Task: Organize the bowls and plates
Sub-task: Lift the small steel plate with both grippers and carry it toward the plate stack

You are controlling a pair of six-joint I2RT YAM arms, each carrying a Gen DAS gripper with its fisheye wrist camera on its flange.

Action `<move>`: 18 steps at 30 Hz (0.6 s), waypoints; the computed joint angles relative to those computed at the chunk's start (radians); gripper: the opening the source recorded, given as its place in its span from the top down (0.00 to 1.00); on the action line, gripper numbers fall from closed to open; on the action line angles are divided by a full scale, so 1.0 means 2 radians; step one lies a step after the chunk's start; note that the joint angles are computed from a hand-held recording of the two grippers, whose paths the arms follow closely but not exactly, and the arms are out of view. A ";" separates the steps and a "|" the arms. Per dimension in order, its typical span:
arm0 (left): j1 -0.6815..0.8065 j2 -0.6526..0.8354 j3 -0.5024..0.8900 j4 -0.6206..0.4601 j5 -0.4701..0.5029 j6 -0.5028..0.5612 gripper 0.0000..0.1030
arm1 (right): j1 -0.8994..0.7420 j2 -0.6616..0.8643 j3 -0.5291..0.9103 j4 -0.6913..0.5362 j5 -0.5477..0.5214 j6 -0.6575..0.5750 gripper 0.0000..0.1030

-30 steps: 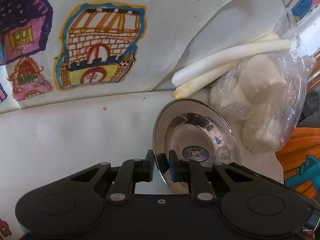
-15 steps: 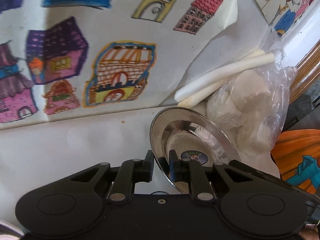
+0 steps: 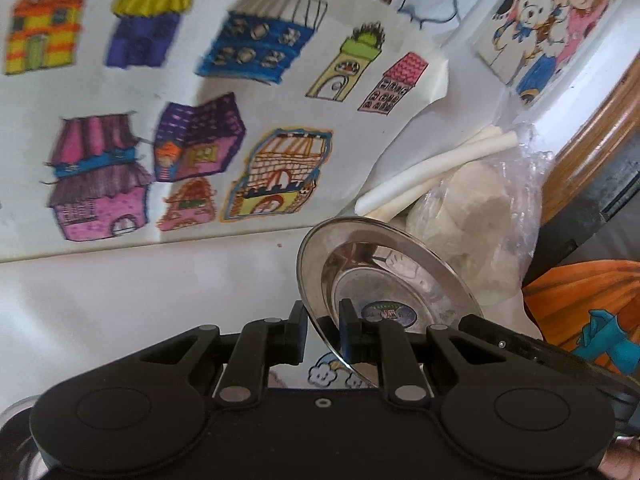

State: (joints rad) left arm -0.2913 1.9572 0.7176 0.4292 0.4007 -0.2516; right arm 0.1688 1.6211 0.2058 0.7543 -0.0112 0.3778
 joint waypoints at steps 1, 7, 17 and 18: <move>0.005 -0.012 -0.012 0.000 0.002 0.005 0.83 | 0.010 -0.013 -0.004 -0.008 0.006 0.003 0.80; 0.028 -0.084 -0.074 -0.004 0.009 0.030 0.82 | 0.078 -0.100 -0.025 -0.066 0.052 0.024 0.79; 0.078 -0.184 -0.163 -0.018 0.033 0.060 0.82 | 0.205 -0.209 -0.049 -0.149 0.138 0.076 0.79; 0.084 -0.190 -0.169 -0.019 0.036 0.063 0.82 | 0.220 -0.214 -0.049 -0.155 0.147 0.082 0.79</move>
State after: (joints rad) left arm -0.1236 1.5764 0.3787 0.3916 0.4722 -0.1251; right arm 0.6079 1.1936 0.1074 0.4451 0.2836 0.5412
